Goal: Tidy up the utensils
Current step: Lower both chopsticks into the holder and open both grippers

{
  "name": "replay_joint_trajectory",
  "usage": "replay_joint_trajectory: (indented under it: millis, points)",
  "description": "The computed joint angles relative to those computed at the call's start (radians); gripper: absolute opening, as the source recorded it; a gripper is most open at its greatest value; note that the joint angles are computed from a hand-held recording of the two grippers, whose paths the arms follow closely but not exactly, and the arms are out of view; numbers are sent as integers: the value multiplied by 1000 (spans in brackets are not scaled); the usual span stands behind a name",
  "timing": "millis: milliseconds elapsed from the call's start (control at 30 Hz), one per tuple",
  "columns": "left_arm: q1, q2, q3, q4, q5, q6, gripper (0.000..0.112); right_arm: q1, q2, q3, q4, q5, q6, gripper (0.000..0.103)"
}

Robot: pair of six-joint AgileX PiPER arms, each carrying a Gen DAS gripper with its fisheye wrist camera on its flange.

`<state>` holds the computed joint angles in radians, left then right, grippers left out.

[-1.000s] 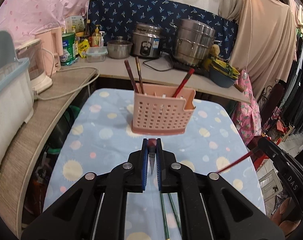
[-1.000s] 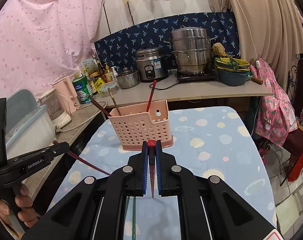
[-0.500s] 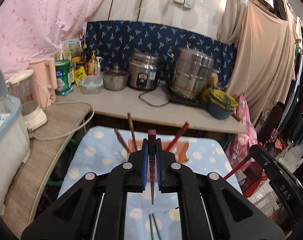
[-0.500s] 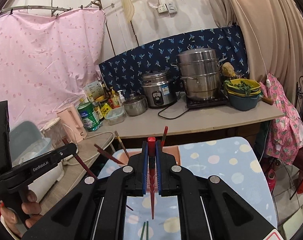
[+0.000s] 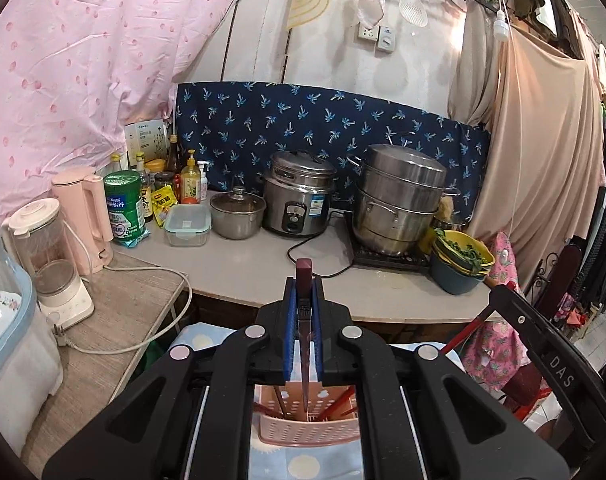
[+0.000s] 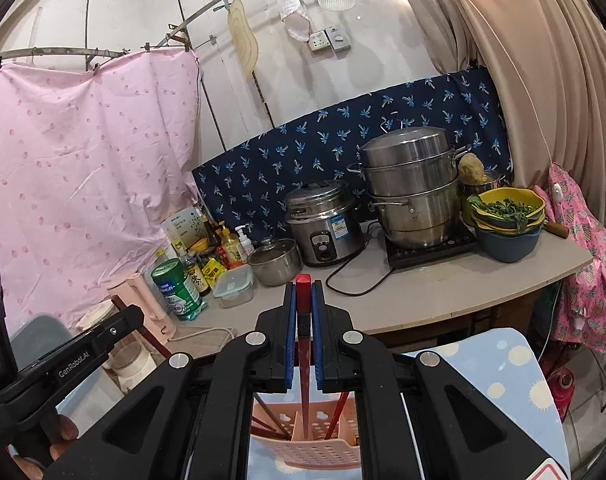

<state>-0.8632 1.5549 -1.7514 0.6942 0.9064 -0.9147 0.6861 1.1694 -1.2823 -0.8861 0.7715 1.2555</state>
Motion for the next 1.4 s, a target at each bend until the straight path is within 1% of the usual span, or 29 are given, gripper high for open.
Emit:
replay_joint_trajectory:
  millis: [167, 300, 600, 633, 667, 733, 833, 900, 967, 1133, 1400]
  points:
    - [51, 33, 23, -48, -40, 22, 7, -82, 69, 10, 74, -77, -49, 7]
    - [87, 44, 58, -89, -71, 38, 7, -102, 101, 53, 90, -113, -36, 7]
    - [102, 59, 102, -105, -99, 27, 8, -128, 132, 104, 110, -149, -24, 7]
    - [103, 60, 103, -107, -100, 28, 8, -131, 131, 108, 118, -155, -29, 8]
    - [101, 59, 108, -103, -102, 22, 8, -132, 128, 115, 111, -158, -18, 12]
    - [98, 54, 119, -97, -109, 16, 8, -134, 124, 122, 116, -159, -14, 16]
    - [88, 48, 133, -80, -102, 3, 10, -141, 108, 136, 134, -164, -22, 18]
    - [86, 44, 136, -81, -98, -3, 14, -134, 95, 148, 127, -159, -11, 19]
    - [78, 35, 149, -71, -94, -16, 16, -124, 83, 156, 120, -150, -4, 21]
    - [58, 7, 178, -50, -84, -32, 17, -80, 47, 179, 91, -116, 27, 22]
    - [-18, -52, 237, 16, -38, -92, 17, 65, -14, 215, 5, 3, 114, 24]
